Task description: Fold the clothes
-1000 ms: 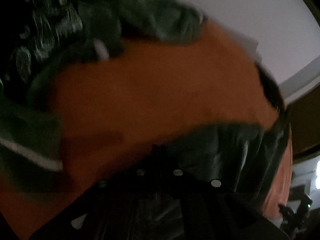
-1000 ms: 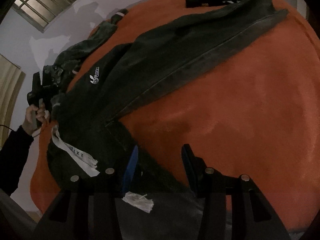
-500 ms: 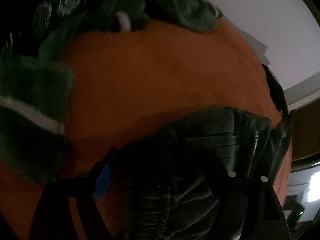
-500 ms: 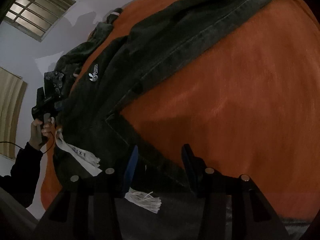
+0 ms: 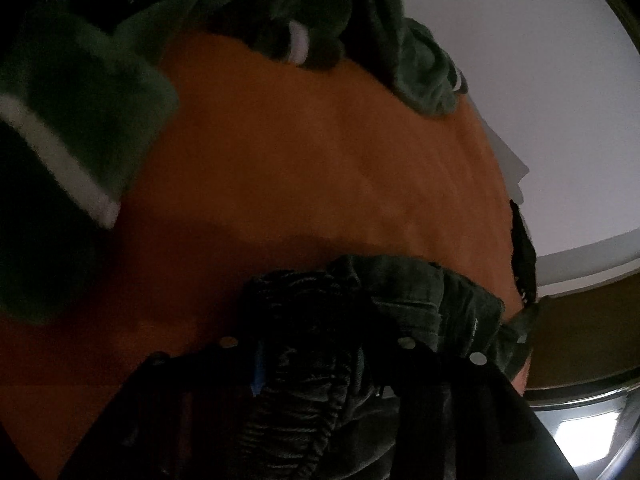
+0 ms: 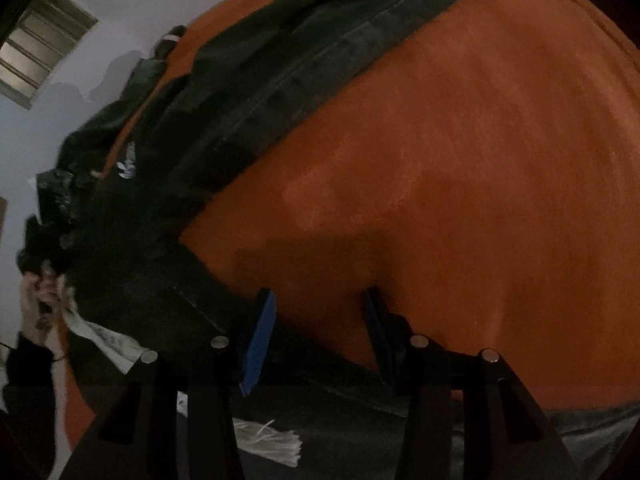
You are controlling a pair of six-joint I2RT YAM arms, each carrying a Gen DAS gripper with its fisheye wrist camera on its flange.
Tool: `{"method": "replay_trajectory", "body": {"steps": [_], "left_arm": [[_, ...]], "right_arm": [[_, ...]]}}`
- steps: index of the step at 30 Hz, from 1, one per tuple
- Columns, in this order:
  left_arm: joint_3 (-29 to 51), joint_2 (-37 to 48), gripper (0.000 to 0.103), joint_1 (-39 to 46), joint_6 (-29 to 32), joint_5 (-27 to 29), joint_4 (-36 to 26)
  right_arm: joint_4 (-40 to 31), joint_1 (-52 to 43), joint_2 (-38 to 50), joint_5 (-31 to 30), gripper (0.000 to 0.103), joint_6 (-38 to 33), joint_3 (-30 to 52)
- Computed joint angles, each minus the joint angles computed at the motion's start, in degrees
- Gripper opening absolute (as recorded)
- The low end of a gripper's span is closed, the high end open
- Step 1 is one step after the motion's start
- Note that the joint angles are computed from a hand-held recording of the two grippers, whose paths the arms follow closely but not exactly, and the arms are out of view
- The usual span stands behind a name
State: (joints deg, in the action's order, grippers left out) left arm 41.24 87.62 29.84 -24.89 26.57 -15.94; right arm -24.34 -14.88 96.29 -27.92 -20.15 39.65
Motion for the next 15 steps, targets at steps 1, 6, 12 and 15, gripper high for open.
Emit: {"method": "replay_trajectory", "body": {"steps": [1,6,12,15], "left_arm": [[0.4,0.1,0.039,-0.5,0.3,-1.1,0.0],[0.3,2.0,0.038,1.6,-1.0,-2.4,2.5],[-7.6,0.0,0.038,-0.4,1.7,-5.4,14.2],[-6.2,2.3,0.038,1.8,1.7,-2.3,13.7]], "right_arm": [[1.0,0.9,-0.5,1.0,0.044,0.1,-0.6],[1.7,0.9,-1.5,1.4,0.044,-0.3,-1.3],[-0.4,-0.6,-1.7,1.4,0.044,-0.3,-0.2],[-1.4,-0.7,-1.1,1.4,0.044,0.0,1.1]]}}
